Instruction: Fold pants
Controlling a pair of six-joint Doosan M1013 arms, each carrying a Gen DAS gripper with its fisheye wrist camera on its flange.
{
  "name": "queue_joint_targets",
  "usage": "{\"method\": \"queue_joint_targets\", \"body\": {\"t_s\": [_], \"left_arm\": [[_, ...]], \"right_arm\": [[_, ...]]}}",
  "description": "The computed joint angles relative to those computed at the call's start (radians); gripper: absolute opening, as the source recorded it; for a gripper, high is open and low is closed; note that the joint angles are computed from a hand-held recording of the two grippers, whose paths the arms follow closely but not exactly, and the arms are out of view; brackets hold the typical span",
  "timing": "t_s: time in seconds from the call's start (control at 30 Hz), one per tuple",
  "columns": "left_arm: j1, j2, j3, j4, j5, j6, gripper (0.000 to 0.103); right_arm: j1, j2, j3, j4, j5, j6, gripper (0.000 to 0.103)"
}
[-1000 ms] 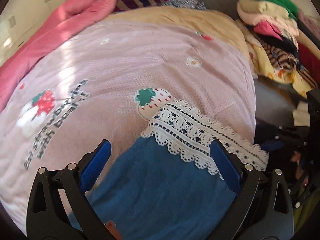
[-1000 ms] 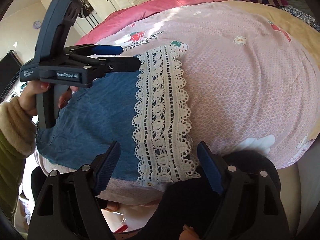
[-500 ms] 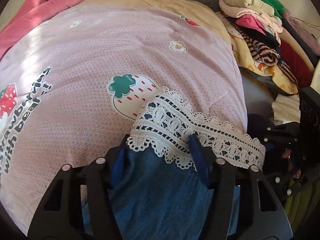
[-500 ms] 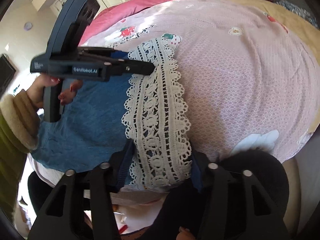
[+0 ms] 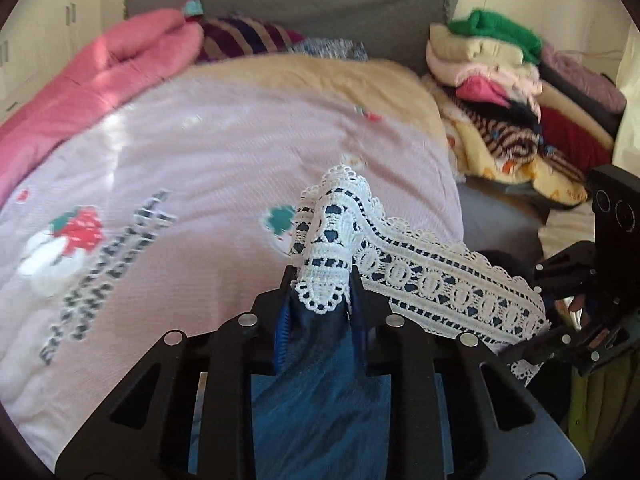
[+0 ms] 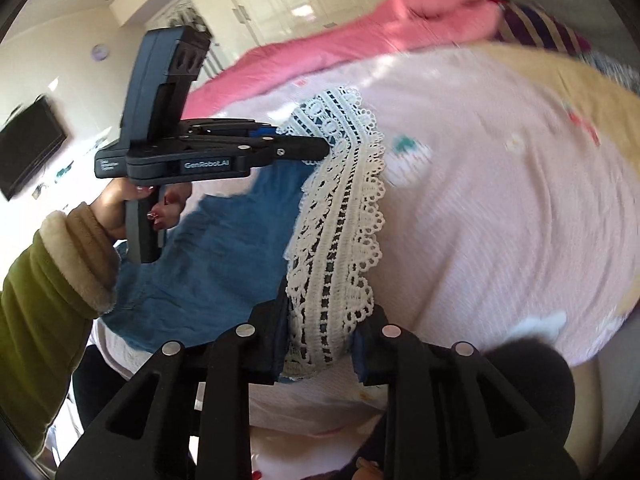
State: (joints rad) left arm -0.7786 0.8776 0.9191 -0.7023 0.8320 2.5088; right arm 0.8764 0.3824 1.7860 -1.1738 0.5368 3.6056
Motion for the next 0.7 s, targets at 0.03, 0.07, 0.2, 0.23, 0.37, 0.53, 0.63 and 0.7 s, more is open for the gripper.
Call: {"method": "queue_joint_targets", "body": {"t_s": [0.03, 0.07, 0.2, 0.23, 0.37, 0.53, 0.63, 0.7], "left_arm": [[0.007, -0.014, 0.022, -0.024, -0.015, 0.019, 0.018], [0.014, -0.027, 0.043, -0.051, -0.028, 0.037, 0.018], [0.046, -0.083, 0.135, -0.115, -0.083, 0.079, 0.020], [0.056, -0.095, 0.161, -0.135, -0.096, 0.094, 0.020], [0.090, -0.124, 0.233, -0.196, -0.132, 0.096, 0.022], [0.124, -0.158, 0.322, -0.207, -0.184, 0.053, 0.023], [0.133, -0.171, 0.357, -0.148, -0.221, -0.069, 0.034], [0.145, -0.183, 0.391, -0.187, -0.242, -0.096, 0.045]], "right_arm": [[0.005, 0.008, -0.020, -0.004, 0.005, -0.029, 0.024], [0.008, 0.017, -0.041, -0.003, 0.005, -0.064, 0.024], [0.022, 0.047, -0.109, 0.033, -0.012, -0.194, 0.024], [0.024, 0.058, -0.129, 0.044, -0.015, -0.230, 0.024], [0.026, 0.119, -0.224, 0.169, -0.027, -0.444, 0.024], [0.015, 0.198, -0.337, 0.387, -0.041, -0.748, 0.024], [0.026, 0.246, -0.405, 0.470, 0.026, -0.905, 0.024], [0.036, 0.277, -0.442, 0.481, 0.066, -0.951, 0.024]]}}
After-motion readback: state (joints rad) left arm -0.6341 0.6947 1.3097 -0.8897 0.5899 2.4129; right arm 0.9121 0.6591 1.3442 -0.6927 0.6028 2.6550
